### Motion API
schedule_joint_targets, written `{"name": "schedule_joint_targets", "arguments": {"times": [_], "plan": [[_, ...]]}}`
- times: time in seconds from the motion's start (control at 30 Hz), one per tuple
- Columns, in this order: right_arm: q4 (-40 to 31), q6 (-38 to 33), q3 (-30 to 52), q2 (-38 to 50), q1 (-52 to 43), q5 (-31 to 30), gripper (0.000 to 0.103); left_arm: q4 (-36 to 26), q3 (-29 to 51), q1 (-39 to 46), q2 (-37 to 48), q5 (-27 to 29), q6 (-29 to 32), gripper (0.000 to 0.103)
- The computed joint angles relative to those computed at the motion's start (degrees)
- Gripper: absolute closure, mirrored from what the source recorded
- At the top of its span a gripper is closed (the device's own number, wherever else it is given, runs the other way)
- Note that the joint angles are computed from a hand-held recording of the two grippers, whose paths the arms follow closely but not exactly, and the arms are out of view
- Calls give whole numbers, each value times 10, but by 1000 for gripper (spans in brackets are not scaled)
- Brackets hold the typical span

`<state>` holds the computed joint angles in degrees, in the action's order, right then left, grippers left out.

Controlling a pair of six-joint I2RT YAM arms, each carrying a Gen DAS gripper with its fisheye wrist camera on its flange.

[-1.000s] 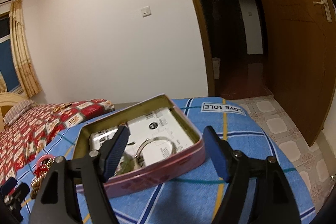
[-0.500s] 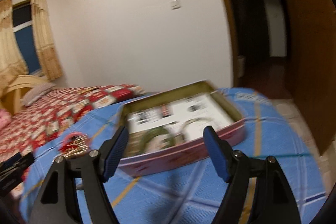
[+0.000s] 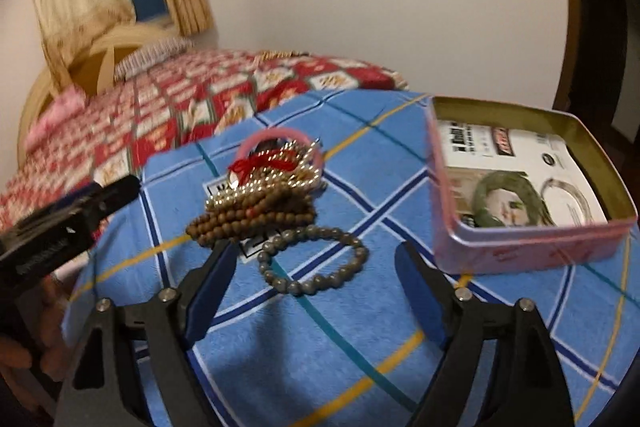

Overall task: Organize jewelry
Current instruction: 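Move both open tools back over the jewelry pile, then grasp the grey bead bracelet with the right tool while the left tool grasps the brown bead strand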

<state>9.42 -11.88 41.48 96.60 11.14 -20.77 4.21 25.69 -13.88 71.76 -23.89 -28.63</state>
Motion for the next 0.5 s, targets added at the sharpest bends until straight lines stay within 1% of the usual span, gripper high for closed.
{"name": "schedule_joint_targets", "arguments": {"times": [0.07,0.17,0.2,0.27,0.3,0.33,0.37,0.4,0.43,0.5], "plan": [[-21,0,31,30,20,31,16,-2,-2,1,-3,3,3,31],[-76,-4,81,72,27,40,16,-7,1,2,-1,14,13,31],[-88,-6,88,78,30,43,15,-8,3,2,2,20,18,30],[-87,-17,82,73,33,42,15,-8,6,-3,6,25,28,31],[-86,-22,79,71,33,43,18,-8,7,-8,7,24,34,30],[-82,-25,74,68,32,43,25,-7,8,-14,9,23,41,30],[-80,-29,71,64,30,41,43,8,2,-13,5,46,68,30],[-77,-34,67,61,29,42,58,8,4,-19,7,44,75,30],[-76,-40,64,59,25,42,64,7,6,-26,10,39,80,30],[-78,-50,65,60,13,36,85,4,11,-38,15,36,90,30]]}}
